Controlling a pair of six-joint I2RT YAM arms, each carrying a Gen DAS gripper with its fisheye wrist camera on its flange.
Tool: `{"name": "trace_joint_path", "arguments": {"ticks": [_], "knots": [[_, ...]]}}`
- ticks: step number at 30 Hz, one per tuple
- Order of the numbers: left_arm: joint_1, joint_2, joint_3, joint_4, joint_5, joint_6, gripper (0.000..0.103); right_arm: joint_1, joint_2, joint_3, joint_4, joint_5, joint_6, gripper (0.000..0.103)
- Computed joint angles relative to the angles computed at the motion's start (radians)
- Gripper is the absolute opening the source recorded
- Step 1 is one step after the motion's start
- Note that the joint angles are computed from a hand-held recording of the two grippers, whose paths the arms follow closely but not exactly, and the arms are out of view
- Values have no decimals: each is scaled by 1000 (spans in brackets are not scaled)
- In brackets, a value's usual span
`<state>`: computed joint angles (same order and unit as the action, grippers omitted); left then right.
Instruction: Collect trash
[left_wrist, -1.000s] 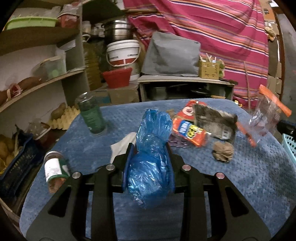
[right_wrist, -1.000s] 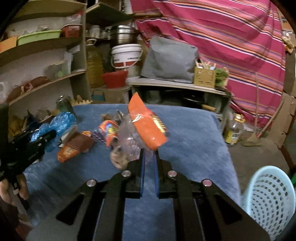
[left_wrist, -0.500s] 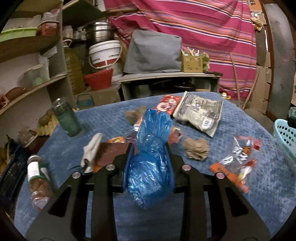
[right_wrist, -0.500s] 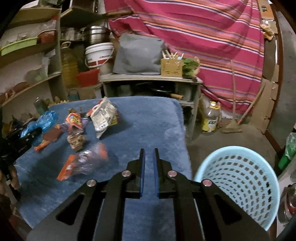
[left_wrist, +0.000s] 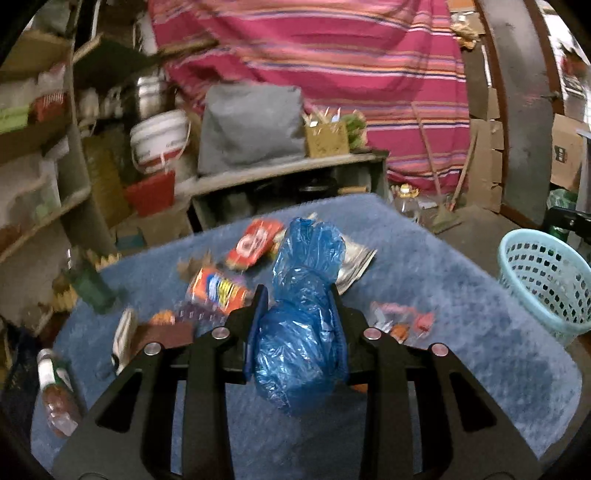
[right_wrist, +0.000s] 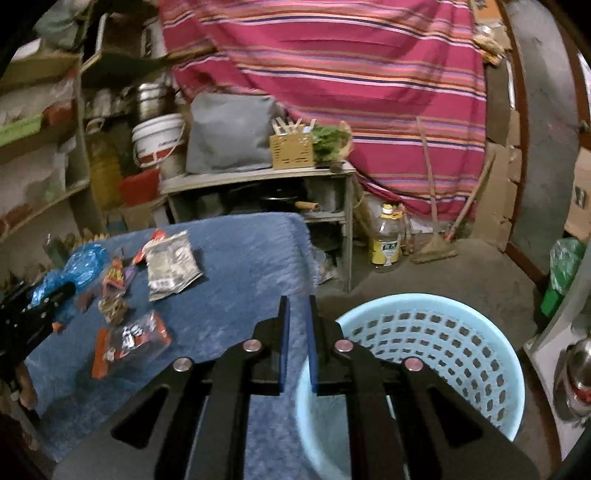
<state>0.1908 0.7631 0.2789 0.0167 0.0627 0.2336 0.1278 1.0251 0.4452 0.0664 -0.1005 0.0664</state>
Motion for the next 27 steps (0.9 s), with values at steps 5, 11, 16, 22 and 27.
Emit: {"name": "trace_joint_path", "arguments": {"ticks": [5, 11, 16, 22, 27], "knots": [[-112, -68, 23, -62, -78, -66, 31, -82, 30, 10, -8, -57, -24, 9], [-15, -91, 5, -66, -51, -26, 31, -12, 98, 23, 13, -9, -11, 9], [241, -70, -23, -21, 109, 48, 31, 152, 178, 43, 32, 100, 36, 15], [504, 105, -2, 48, 315, 123, 31, 339, 310, 97, 79, 222, 130, 64], [600, 158, 18, 45, 389, 153, 32, 446, 432, 180, 82, 246, 218, 72]]}}
